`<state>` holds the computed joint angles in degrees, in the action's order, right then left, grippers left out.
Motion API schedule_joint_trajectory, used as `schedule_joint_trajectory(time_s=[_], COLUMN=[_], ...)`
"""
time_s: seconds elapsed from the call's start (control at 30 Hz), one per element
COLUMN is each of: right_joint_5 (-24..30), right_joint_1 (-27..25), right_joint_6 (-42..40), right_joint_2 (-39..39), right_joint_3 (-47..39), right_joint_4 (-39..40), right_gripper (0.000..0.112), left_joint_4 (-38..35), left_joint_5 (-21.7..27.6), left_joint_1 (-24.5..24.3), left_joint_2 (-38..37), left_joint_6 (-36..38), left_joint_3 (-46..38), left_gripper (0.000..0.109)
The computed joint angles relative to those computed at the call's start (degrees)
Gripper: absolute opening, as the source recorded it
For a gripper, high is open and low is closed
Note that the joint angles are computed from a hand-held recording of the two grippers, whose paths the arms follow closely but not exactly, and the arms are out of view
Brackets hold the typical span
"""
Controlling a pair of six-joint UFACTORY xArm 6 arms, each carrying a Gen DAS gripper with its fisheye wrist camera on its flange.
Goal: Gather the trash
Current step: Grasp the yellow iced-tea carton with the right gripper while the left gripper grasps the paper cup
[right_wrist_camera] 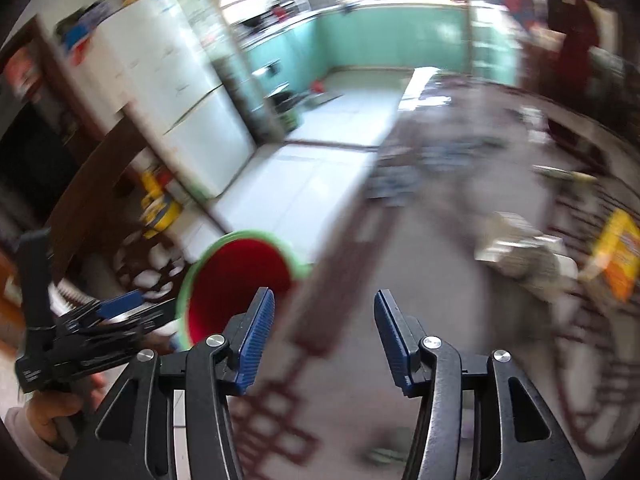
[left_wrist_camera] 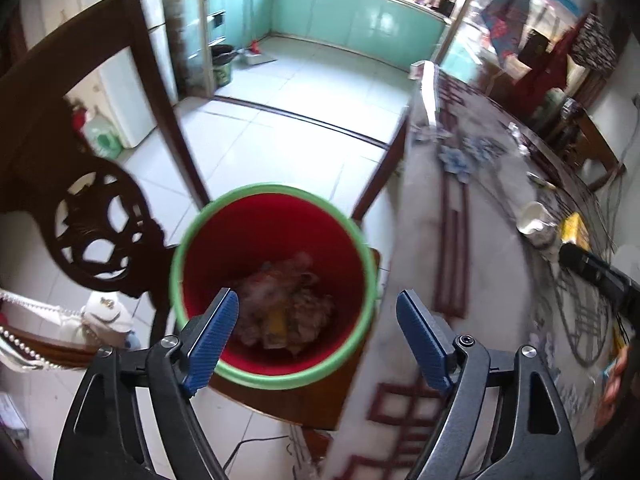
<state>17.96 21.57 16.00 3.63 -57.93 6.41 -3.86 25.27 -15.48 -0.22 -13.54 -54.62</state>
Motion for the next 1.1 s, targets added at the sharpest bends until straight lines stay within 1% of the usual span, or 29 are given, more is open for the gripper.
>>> schedule_joint_trajectory(time_s=[0.07, 0.13, 0.17, 0.23, 0.27, 0.3, 0.37, 0.43, 0.47, 0.57, 0.63, 0.67, 0.73, 0.8, 0.83, 0.87, 0.9, 0.93, 0.97, 1.0, 1.03, 1.07, 1.1], right_joint_5=[0.11, 0.65, 0.72, 2.04, 3.2, 4.04, 4.24, 4.07, 4.52, 8.6, 9.18, 7.52, 6.36, 7.35, 9.17, 11.74, 12.25, 10.8, 11.11, 10.31, 9.07, 8.41, 7.84], right_joint_1=[-5.08, -9.48, -12.8, -17.23, -19.12, -20.51, -23.18, -24.56, -25.13, -25.89, -26.18, -26.55, -26.75, -26.65, -26.63, -26.65, -26.71, -26.63, -26.62, -26.7, -26.89, -27.22, -27.52], right_joint_6=[8.62, 14.69, 19.84, 27.75, 29.56, 29.37, 25.98, 24.35, 24.29, 24.02, 23.96, 22.03, 18.54, 14.58, 13.3, 10.18, 8.31, 6.93, 4.61, 2.04, -1.53, -7.14, -10.63], right_joint_2=[-3.28, -4.89, -5.27, -4.27, -3.05, -1.99, 1.11, 3.54, 5.34, 10.71, 12.77, 13.68, 14.55, 15.91, 16.85, 18.34, 19.24, 19.24, 19.52, 19.22, 18.55, 17.48, 16.59], right_joint_3=[3.47, 4.97, 5.55, 4.51, 3.33, 2.24, -0.04, -1.98, -3.57, -9.01, -10.39, -10.65, -10.81, -12.2, -13.52, -15.45, -16.25, -15.91, -16.21, -15.51, -14.32, -12.79, -11.52], right_joint_4=[-8.97, -14.86, -20.26, -29.12, -31.19, -30.86, -25.08, -21.45, -20.93, -19.93, -18.01, -14.91, -11.13, -7.27, -6.12, -3.2, -2.11, -3.42, -2.34, -0.04, 3.4, 9.23, 12.9], right_gripper=[0.058, 0.062, 0.065, 0.067, 0.067, 0.067, 0.067, 0.067, 0.067, 0.067, 0.068, 0.069, 0.073, 0.074, 0.074, 0.074, 0.076, 0.077, 0.077, 0.077, 0.067, 0.047, 0.037], left_joint_4=[-1.24, -2.39, -2.55, -2.51, -2.15, -1.79, -3.11, -4.47, -4.78, -5.15, -3.72, -2.73, -1.3, -2.2, -2.66, -3.44, -3.26, -2.61, -2.16, -2.04, -2.08, -1.93, -1.67], left_joint_5=[0.14, 0.1, -0.13, -0.55, -0.48, -0.13, 0.07, 0.48, 0.92, 1.81, 2.44, 3.13, 4.86, 6.96, 7.87, 8.96, 9.52, 10.7, 12.18, 13.11, 14.1, 15.11, 15.9], left_joint_1=[-1.44, -3.51, -4.79, -6.93, -7.99, -9.35, -11.28, -13.01, -13.78, -15.83, -16.96, -17.43, -18.16, -18.59, -18.81, -18.88, -19.12, -19.33, -19.44, -19.58, -19.65, -19.79, -19.89], left_joint_2=[0.42, 0.93, 1.29, 1.99, 2.48, 3.23, 4.44, 5.87, 6.76, 10.18, 12.68, 14.22, 17.27, 20.82, 22.25, 24.18, 25.56, 27.48, 29.49, 30.95, 32.59, 34.47, 36.03], left_joint_6=[1.02, 2.11, 2.35, 2.41, 2.06, 1.53, 1.68, 1.49, 1.08, -0.59, -3.03, -4.52, -7.26, -9.25, -10.36, -11.67, -13.27, -15.14, -16.65, -17.55, -18.39, -19.58, -20.52], left_joint_3=[-0.74, -1.74, -2.37, -3.56, -4.42, -5.76, -7.71, -10.03, -11.51, -16.76, -20.18, -22.19, -26.0, -30.23, -31.97, -34.22, -35.76, -38.25, -40.96, -42.99, -45.38, -48.11, -50.4], left_gripper=[0.082, 0.082, 0.082, 0.082, 0.082, 0.082, 0.082, 0.082, 0.082, 0.082, 0.083, 0.083, 0.083, 0.083, 0.083, 0.083, 0.083, 0.083, 0.083, 0.083, 0.083, 0.083, 0.083])
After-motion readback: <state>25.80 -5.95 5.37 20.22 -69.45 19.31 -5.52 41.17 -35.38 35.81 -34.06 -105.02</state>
